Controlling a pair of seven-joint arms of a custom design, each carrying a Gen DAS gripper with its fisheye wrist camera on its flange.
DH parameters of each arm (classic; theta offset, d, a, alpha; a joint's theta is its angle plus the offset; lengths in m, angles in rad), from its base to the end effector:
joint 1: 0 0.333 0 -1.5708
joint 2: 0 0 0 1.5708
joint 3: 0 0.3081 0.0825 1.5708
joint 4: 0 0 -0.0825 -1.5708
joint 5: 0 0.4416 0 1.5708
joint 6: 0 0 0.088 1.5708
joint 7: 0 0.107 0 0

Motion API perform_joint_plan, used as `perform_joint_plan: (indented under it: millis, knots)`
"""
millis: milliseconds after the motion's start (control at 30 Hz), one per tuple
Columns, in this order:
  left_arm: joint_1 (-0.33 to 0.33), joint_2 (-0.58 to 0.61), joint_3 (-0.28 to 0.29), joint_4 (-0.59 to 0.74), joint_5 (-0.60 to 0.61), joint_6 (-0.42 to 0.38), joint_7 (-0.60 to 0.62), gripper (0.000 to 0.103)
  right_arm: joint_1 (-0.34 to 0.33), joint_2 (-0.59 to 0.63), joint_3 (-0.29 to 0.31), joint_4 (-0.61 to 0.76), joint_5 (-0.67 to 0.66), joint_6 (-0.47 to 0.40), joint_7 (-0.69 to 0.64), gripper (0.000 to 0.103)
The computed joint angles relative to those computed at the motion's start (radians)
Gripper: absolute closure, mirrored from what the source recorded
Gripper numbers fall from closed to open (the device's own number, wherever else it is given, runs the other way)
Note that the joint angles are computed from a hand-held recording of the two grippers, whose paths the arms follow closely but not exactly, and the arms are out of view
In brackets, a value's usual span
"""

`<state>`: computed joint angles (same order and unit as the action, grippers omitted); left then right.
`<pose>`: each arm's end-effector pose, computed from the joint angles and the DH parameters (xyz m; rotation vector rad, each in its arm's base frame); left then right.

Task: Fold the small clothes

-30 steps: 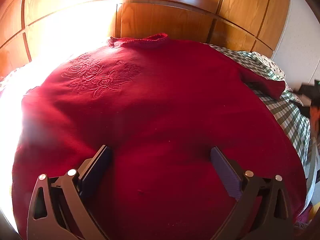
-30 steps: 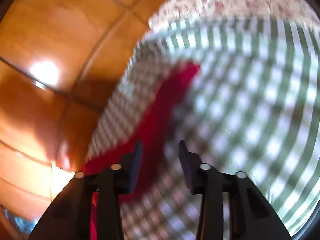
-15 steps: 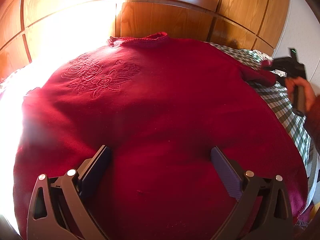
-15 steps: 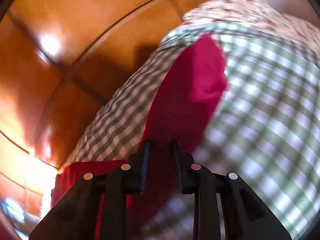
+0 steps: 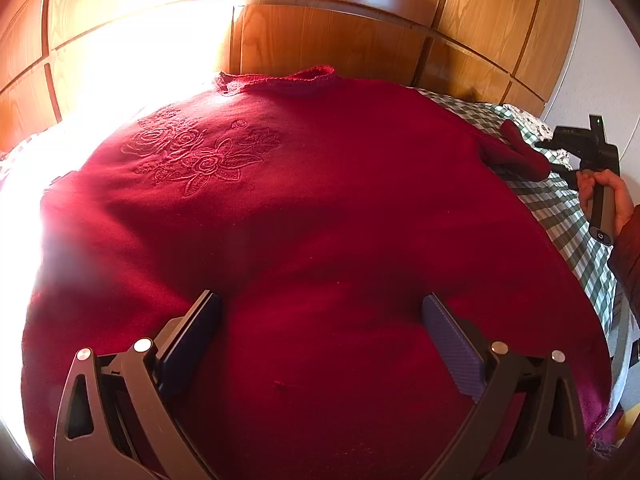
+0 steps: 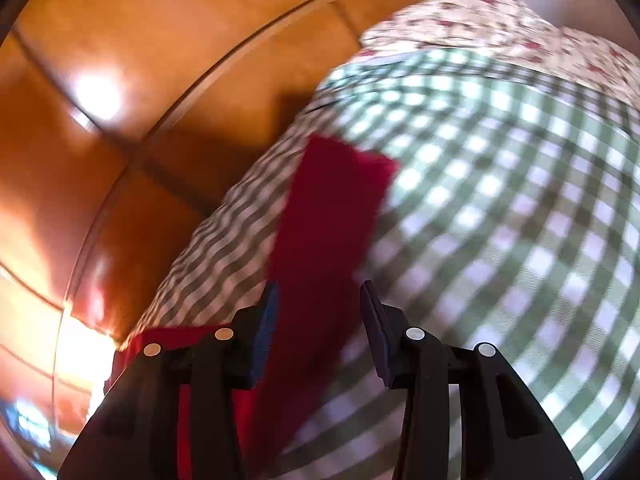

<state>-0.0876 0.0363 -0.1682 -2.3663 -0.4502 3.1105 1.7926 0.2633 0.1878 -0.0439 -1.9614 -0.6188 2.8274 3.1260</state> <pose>0.5726 -0.1116 0.3374 -1.8522 1.9091 -0.8595 0.6609 0.1787 0.4119 -0.9058 2.2524 -0.4061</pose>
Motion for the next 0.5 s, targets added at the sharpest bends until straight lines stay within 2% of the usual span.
perform_joint_plan:
  millis: [67, 233, 333, 433, 500]
  knots:
    - [-0.001, 0.000, 0.002, 0.000, 0.010, 0.000, -0.008, 0.003, -0.010, 0.004, -0.006, -0.006, 0.018, 0.017, 0.020, 0.062]
    - [-0.004, -0.001, 0.008, -0.001, 0.049, -0.006, -0.040, 0.003, -0.072, 0.092, 0.025, 0.050, 0.229, 0.107, -0.085, 0.062]
    - [-0.001, 0.000, 0.005, 0.001, 0.037, -0.010, -0.030, 0.003, -0.069, 0.140, 0.020, 0.116, 0.286, 0.078, -0.132, 0.062]
    - [0.000, 0.002, 0.002, 0.004, 0.027, -0.011, -0.022, 0.003, -0.027, 0.149, -0.019, 0.188, 0.236, -0.047, -0.168, 0.094]
    - [-0.001, 0.003, 0.001, 0.006, 0.023, -0.010, -0.019, 0.003, 0.005, 0.119, -0.041, 0.202, 0.158, -0.128, -0.176, 0.095]
